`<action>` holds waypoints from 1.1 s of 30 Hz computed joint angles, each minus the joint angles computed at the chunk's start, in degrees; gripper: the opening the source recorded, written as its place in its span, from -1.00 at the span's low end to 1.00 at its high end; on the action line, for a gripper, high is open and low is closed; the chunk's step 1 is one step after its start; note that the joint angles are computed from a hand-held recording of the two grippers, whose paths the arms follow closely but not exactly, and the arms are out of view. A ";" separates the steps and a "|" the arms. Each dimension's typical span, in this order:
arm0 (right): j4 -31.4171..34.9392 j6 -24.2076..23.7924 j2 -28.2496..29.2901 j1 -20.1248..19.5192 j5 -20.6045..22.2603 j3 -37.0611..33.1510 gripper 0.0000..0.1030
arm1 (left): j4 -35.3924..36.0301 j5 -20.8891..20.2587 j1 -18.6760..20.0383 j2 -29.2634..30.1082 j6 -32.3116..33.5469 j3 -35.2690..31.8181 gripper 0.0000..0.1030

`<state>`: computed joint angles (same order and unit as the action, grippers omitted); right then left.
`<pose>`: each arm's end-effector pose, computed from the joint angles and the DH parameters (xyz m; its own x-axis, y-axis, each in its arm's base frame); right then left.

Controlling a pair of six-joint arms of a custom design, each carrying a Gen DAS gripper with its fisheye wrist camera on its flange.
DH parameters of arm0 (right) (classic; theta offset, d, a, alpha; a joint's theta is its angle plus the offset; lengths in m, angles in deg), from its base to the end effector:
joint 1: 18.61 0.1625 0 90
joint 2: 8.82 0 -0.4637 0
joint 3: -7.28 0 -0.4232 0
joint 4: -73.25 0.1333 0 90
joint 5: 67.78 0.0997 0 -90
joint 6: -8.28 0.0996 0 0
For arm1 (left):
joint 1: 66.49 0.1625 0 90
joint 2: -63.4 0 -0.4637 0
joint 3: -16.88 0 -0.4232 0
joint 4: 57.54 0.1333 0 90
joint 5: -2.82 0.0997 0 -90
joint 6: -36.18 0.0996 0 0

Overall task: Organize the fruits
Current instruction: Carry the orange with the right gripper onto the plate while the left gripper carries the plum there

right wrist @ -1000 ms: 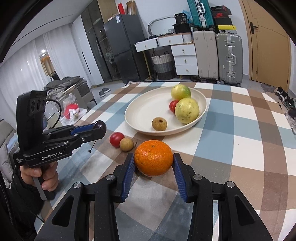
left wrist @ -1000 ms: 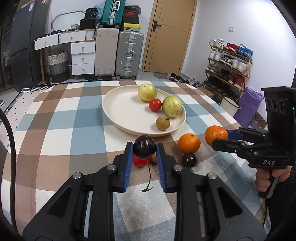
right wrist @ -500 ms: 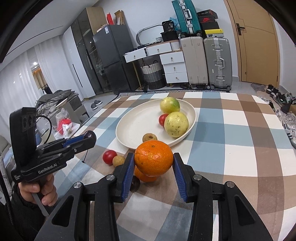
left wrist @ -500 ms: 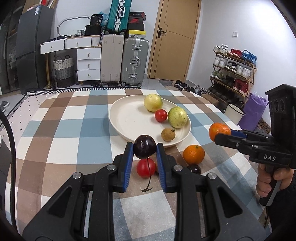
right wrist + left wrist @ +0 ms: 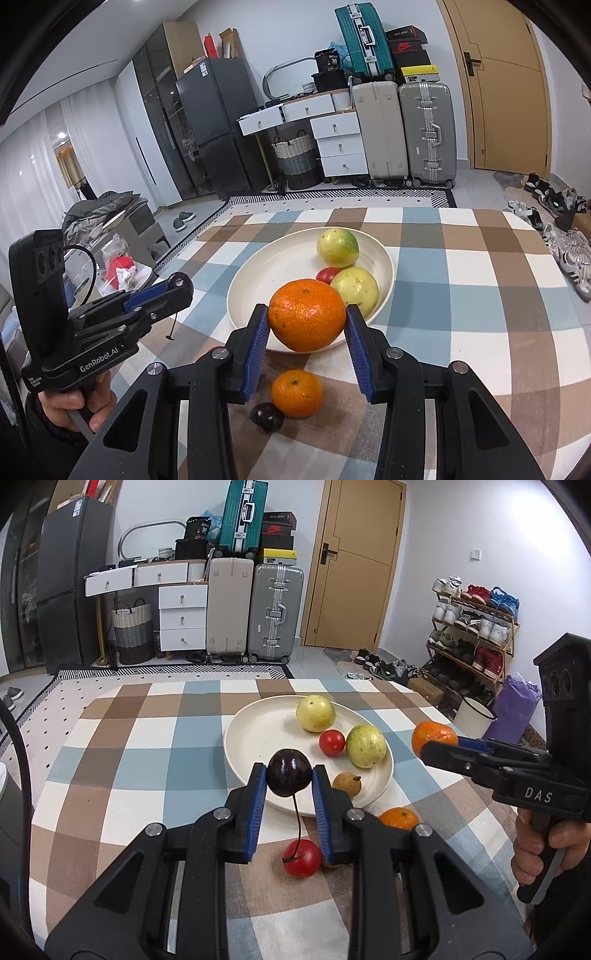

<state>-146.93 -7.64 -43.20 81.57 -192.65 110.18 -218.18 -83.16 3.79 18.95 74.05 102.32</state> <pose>0.1913 -0.6331 0.0795 -0.8391 0.2087 0.5024 -0.3266 0.5454 -0.7719 -0.1332 -0.7875 0.1726 -0.5705 0.7421 -0.3518 0.8151 0.4592 -0.3531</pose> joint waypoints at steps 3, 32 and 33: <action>1.05 -0.24 0.47 0.03 -0.28 -1.44 -0.18 | 0.41 0.44 -0.06 1.16 -0.29 -1.28 -0.57; 12.12 -0.75 5.64 -2.28 -1.63 -12.98 -0.18 | -0.53 2.05 0.06 7.46 0.56 -6.45 -0.57; 12.46 -0.68 5.75 -2.34 -1.67 -13.22 -0.18 | -0.29 1.94 0.14 7.58 0.35 -6.67 -0.57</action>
<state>-134.47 -8.32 -37.45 79.23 -194.32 96.96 -218.47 -81.21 3.93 26.53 74.39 95.65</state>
